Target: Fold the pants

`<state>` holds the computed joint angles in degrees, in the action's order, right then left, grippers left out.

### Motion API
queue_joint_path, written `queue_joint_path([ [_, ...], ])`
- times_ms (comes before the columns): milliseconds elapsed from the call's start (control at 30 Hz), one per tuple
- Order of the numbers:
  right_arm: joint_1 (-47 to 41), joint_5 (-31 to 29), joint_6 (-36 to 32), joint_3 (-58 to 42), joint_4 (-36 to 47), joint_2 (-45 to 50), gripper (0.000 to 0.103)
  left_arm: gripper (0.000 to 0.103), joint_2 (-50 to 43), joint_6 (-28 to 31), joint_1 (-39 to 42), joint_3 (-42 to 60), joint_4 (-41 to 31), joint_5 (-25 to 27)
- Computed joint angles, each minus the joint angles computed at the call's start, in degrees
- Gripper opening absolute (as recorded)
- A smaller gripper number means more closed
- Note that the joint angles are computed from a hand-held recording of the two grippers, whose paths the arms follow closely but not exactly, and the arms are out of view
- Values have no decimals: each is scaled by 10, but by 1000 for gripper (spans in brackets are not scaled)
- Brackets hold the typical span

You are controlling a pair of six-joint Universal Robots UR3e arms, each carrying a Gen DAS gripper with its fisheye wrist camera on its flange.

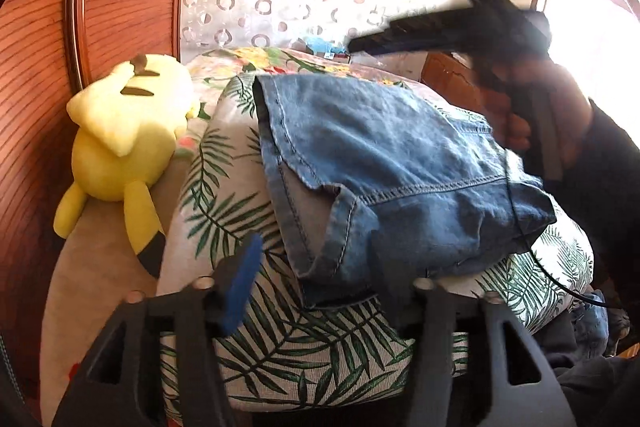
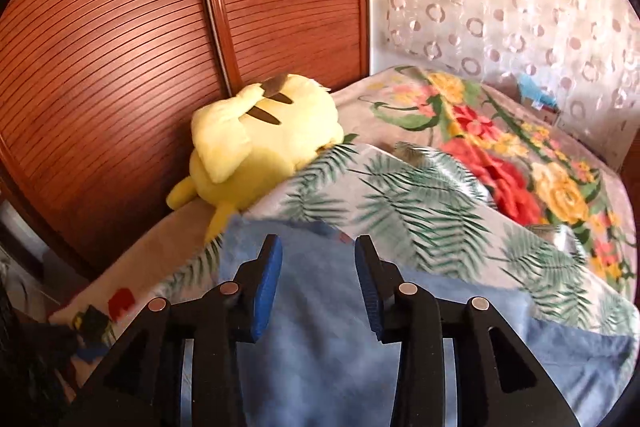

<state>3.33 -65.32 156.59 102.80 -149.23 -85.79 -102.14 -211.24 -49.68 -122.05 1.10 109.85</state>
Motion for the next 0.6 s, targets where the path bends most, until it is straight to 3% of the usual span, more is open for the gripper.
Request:
queue_joint_path([
  [33, -14, 4, -8, 24, -3, -21, 39, 77, 1, 2, -1, 2, 1, 4],
  [67, -34, 12, -19, 52, -2, -47, 39, 80, 0, 5, -1, 4, 3, 4],
  [233, -167, 76, -105, 193, 37, -184, 39, 80, -14, 6, -4, 32, -7, 17],
  [333, -275, 121, -188, 278, 104, -294, 39, 80, -31, 15, -3, 53, -6, 12],
  [433, -390, 169, -296, 331, 247, -414, 40, 78, -54, 22, -5, 79, -13, 15],
  [533, -502, 201, -418, 359, 429, -547, 49, 65, -71, 22, 1, 99, -29, 4],
  [600, -558, 213, -486, 346, 549, -603, 50, 57, -82, 20, 4, 111, -40, 2],
])
